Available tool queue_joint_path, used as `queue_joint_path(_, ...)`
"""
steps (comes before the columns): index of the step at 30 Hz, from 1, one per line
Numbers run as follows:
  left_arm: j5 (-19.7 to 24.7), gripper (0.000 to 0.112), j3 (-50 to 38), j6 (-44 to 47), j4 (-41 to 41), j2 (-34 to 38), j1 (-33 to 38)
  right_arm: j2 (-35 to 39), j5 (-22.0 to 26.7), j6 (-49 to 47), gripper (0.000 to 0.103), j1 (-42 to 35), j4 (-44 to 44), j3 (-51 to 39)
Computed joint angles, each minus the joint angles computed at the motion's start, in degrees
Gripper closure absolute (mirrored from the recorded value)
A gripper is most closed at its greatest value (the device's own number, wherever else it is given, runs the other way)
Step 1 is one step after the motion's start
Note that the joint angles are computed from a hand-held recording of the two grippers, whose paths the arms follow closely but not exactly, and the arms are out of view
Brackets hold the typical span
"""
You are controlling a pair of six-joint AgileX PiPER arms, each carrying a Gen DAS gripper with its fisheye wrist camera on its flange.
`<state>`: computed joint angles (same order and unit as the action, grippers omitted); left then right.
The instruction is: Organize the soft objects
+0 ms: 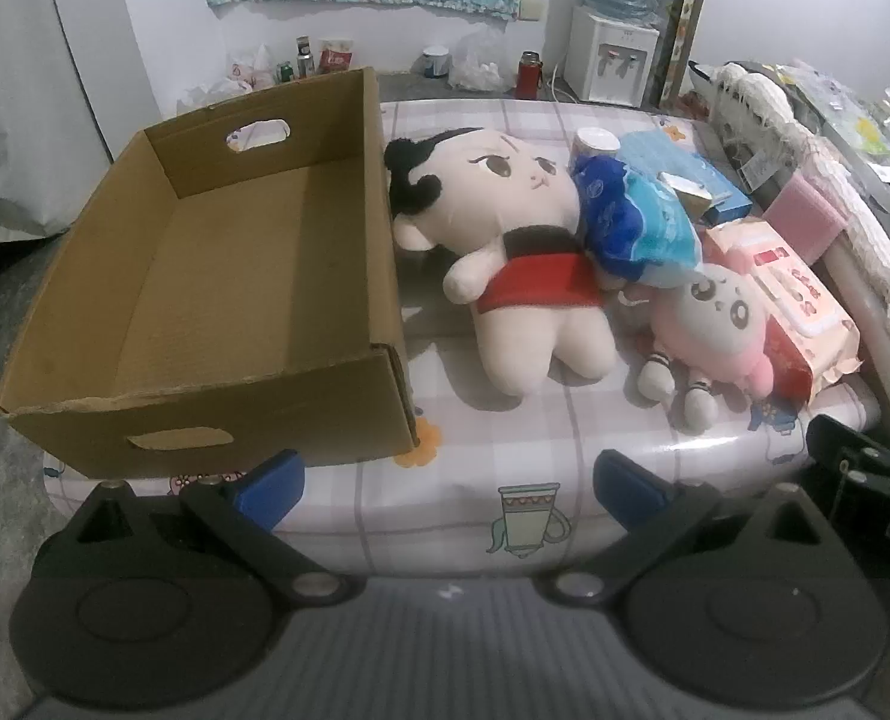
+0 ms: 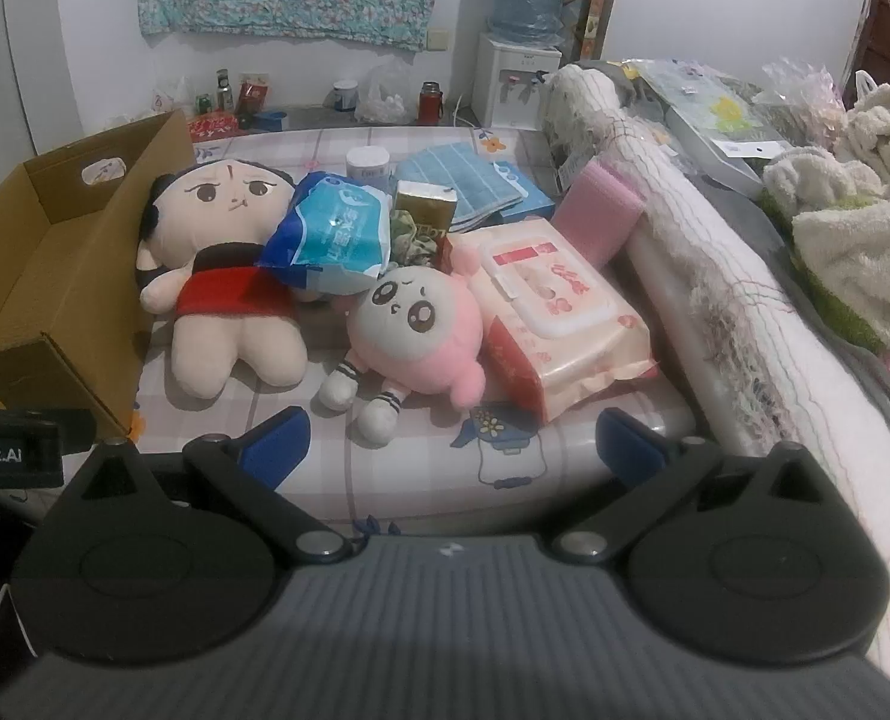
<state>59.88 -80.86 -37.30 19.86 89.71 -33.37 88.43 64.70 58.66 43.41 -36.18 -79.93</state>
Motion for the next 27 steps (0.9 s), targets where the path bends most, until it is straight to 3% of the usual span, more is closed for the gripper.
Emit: queue_joint_path(27, 0.28, 0.009, -0.12, 0.54, -0.36, -0.14, 0.57, 0.75, -0.23, -0.90, 0.001, -0.48, 0.49, -1.07)
